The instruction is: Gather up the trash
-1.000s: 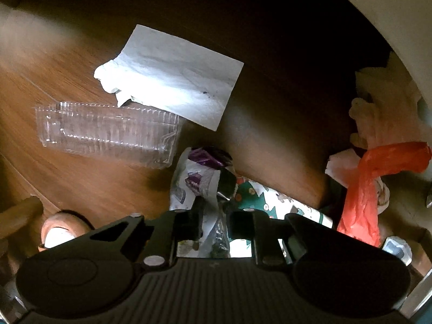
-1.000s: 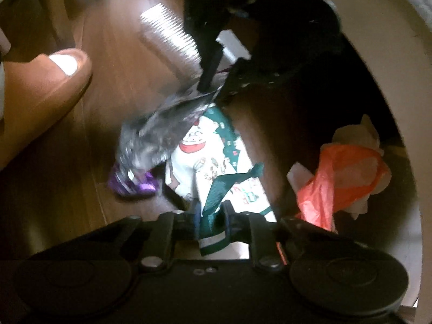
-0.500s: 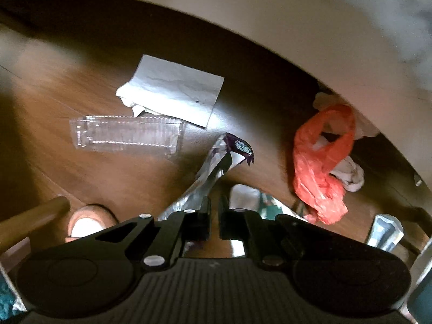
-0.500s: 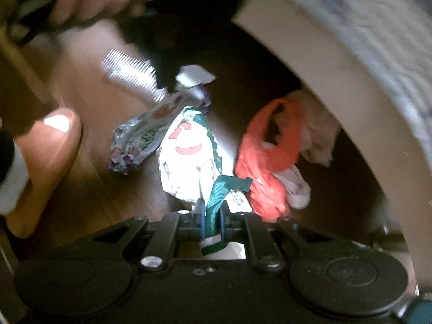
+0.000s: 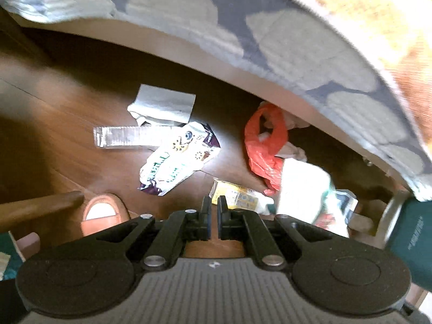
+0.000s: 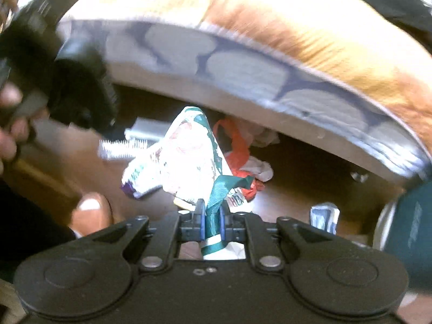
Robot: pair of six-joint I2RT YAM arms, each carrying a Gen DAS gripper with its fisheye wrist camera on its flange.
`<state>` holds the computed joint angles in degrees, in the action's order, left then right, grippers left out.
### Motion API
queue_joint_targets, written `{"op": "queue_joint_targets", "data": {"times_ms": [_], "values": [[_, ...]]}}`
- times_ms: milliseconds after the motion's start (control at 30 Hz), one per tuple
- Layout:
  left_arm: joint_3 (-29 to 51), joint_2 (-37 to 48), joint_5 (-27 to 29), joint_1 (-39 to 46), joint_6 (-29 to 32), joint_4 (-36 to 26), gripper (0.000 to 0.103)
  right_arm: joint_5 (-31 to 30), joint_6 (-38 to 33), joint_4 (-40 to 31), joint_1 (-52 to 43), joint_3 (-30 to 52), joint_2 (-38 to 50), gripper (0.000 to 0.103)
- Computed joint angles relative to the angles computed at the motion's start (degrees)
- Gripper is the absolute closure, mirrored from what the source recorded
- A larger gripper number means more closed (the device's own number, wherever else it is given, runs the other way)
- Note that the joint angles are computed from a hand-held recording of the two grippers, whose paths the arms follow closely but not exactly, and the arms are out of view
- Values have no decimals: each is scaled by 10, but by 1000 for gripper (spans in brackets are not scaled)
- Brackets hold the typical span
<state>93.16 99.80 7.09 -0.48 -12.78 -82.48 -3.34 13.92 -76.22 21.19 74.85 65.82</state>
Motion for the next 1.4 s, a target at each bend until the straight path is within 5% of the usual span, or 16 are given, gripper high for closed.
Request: {"op": "queue_joint_targets", "data": {"times_ms": [167,367,467,533,567,933,1400], "values": [[15,-26,19,9,50,-23,99,-61,29,-31,-81,39,-20,93],[25,5,-24,-4,117,-8,97,-107,28,29,-140,-18,-19,93],[51,59,-37,-5,151,-6,73,-134,20,53,-167,-39,-2,93],[57,91,-53,-7,166,10,36,-143,11,66,-181,-47,10,93],[58,107,-63,-11,171,22,33,-147,10,70,-188,-51,16,93],[32,271,-73,-57,68,167,33,-191,41,113,-209,-97,63,93],[-96,291,-82,-75,-43,375,37,-224,60,105,-211,-113,73,93]]}}
